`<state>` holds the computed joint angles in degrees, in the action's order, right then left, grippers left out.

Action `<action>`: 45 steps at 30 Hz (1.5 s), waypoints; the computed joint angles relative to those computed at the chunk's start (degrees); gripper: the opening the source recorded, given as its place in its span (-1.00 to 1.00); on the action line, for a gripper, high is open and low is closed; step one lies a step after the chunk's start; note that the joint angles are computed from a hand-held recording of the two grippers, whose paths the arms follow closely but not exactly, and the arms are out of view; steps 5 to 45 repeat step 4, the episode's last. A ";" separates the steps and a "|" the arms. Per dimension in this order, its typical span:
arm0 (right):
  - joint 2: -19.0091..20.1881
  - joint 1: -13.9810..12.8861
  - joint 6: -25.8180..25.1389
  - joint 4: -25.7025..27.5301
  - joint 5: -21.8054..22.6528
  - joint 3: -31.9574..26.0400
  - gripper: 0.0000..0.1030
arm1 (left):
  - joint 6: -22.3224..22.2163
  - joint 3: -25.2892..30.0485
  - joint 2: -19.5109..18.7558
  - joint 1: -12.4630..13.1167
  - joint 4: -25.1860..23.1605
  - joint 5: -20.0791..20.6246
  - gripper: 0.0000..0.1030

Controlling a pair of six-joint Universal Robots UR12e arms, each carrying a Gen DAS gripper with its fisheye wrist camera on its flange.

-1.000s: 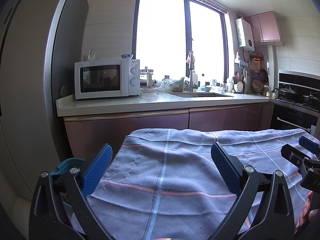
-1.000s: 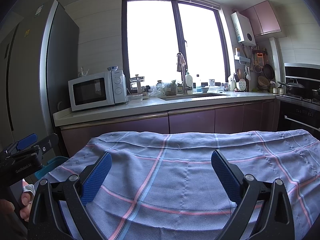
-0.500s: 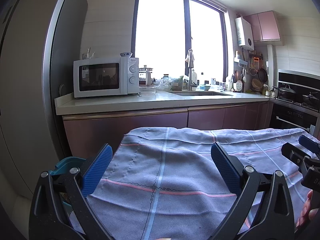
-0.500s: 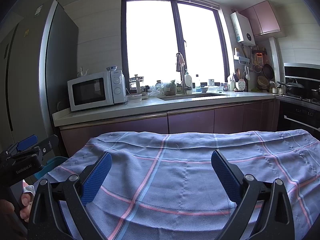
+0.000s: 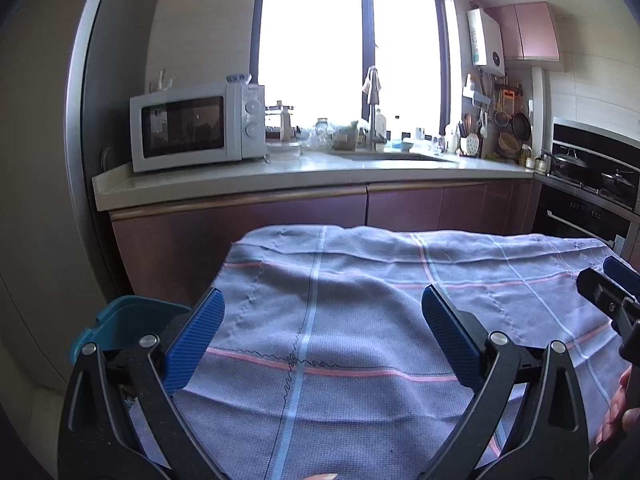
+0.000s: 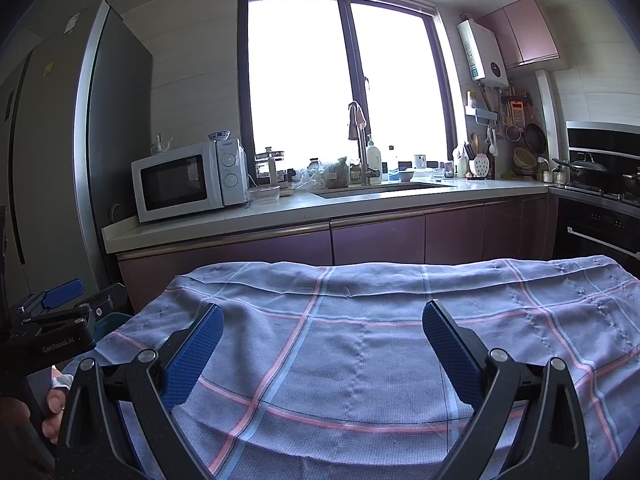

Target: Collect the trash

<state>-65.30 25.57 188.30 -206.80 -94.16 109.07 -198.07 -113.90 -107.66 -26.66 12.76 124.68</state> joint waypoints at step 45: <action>-1.06 -2.06 0.80 7.30 -0.35 -0.30 0.87 | -3.16 2.68 -0.11 2.06 -11.22 -4.46 0.89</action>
